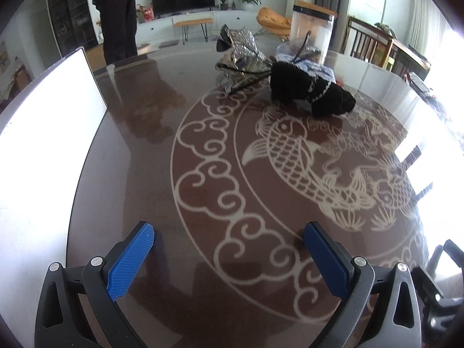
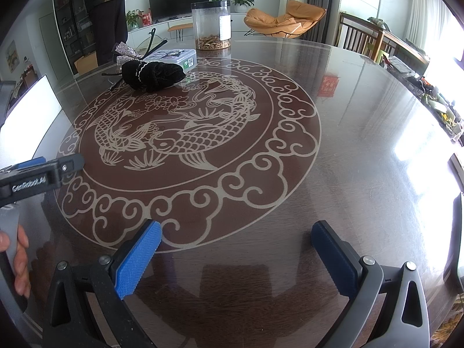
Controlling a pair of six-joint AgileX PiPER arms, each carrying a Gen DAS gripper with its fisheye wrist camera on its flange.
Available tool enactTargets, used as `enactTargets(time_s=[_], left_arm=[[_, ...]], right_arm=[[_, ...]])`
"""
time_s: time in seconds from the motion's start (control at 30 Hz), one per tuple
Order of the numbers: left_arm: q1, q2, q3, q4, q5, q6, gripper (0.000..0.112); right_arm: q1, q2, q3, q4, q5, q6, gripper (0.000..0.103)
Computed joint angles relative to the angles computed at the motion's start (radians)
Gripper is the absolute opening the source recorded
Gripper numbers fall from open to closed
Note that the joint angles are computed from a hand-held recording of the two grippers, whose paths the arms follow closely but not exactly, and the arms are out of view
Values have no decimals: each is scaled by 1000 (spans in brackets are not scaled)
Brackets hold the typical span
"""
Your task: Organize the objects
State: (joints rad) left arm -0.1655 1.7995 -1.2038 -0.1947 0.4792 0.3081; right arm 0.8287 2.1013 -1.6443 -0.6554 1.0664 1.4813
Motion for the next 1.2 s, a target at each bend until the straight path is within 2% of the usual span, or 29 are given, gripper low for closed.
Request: enactTargets(time_s=[0.37,0.6,0.83,1.0,1.2], left_arm=[[3,8,-22,-1,12,6,103],[3,82,-128,9,45,-4,103],[26,170,-266,-65,114,130,103],[40,227,-362,-68,156,140,103],[40,228,-366,-69,157,146,103]], right_arm=[[0,0,0,-1,-1,1,103],[0,-1,2,-1,-1,1,103],[-1,-3,5,-2,-3,1,103],[-1,-2,4,-1,-3,1,103],[-1,-2,4,-2,-3,3,103]])
